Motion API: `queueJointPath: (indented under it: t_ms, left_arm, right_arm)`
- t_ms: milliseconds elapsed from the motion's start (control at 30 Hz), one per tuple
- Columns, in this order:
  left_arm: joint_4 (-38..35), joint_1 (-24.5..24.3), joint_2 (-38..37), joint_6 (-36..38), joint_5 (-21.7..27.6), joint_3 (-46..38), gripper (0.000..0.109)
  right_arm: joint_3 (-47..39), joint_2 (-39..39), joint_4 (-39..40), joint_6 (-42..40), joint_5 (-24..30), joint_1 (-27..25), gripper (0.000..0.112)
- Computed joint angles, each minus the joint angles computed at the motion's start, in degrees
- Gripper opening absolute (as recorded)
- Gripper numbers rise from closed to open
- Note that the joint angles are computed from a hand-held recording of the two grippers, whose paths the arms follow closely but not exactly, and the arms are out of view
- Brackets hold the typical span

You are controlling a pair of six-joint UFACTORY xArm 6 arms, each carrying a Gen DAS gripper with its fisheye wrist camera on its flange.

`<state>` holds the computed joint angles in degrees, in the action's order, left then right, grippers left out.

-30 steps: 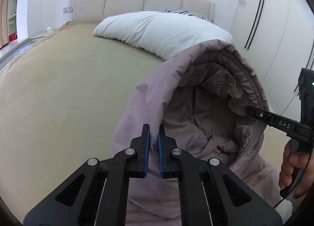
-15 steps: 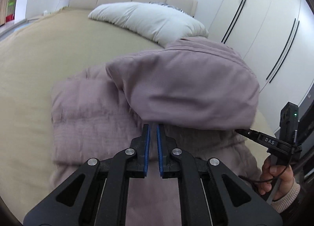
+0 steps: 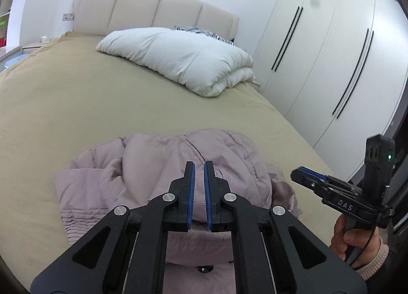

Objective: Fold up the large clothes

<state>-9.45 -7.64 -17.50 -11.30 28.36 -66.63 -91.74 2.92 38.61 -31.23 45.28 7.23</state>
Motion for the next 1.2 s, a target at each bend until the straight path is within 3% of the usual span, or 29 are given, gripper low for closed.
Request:
queueJointPath:
  t_ms: [33, 167, 267, 333, 433, 567, 667, 733, 767, 833, 900, 1033, 1100, 1200]
  left_arm:
    - [3.3, -0.7, 1.2, -2.2, 0.7, -0.3, 0.006]
    - [3.6, -0.8, 6.4, -4.0, 6.9, 0.7, 0.006]
    - [0.5, -1.0, 5.6, -1.7, 3.9, 5.3, 0.006]
    - [1.4, -1.0, 4.6, -2.0, 5.4, 5.1, 0.006]
    - [2.9, -0.7, 2.4, -5.1, 3.2, 3.8, 0.006]
    - [3.0, -1.4, 3.1, -3.6, -1.3, -0.3, 0.006]
    - [3.5, -2.2, 9.4, -2.6, -0.1, -5.8, 0.006]
    - [2.6, -1.8, 17.1, -2.2, 5.3, -12.6, 0.006]
    - [1.7, -1.4, 18.8, -2.6, 7.6, -12.7, 0.006]
    - [-2.3, -0.5, 19.5, -1.0, 5.6, -9.7, 0.006]
    - [-4.5, -0.3, 19.3, 0.6, 4.2, -8.7, 0.006]
    - [-5.4, 0.2, 16.2, 0.0, 2.9, -7.0, 0.006]
    - [0.8, 0.6, 13.1, -4.3, -0.7, -4.1, 0.006]
    - [7.5, 1.6, 12.2, -10.3, -1.8, -2.7, 0.006]
  right_arm:
    - [-2.3, 1.9, -2.1, 1.3, 1.4, 0.5, 0.029]
    - [-3.5, 5.9, -10.8, 4.0, 5.4, 3.1, 0.027]
    - [6.4, 3.4, -13.9, 1.8, 1.0, 4.4, 0.026]
    - [10.3, 1.1, -13.3, -0.9, -2.4, 4.7, 0.026]
    - [5.4, 1.1, -11.1, 0.1, 4.2, 3.0, 0.025]
    - [-3.2, 3.2, -3.7, -0.7, 4.0, 1.2, 0.025]
    - [-11.3, 8.7, -4.0, 0.7, 5.6, 2.3, 0.025]
    - [-14.8, 12.6, -6.2, 2.1, 7.9, 3.6, 0.025]
    - [-16.5, 15.0, -8.0, 3.0, 9.8, 4.4, 0.025]
    - [-15.2, 16.9, -12.1, 3.2, 9.9, 5.6, 0.026]
    - [-10.1, 15.2, -9.8, 0.1, 6.1, 5.6, 0.026]
    - [-17.6, 17.2, -10.6, 2.7, 13.9, 4.0, 0.025]
    - [-20.7, 17.4, -8.3, 1.8, 12.5, 3.3, 0.026]
    - [-32.5, 24.0, -5.4, 3.7, 13.3, 3.0, 0.042]
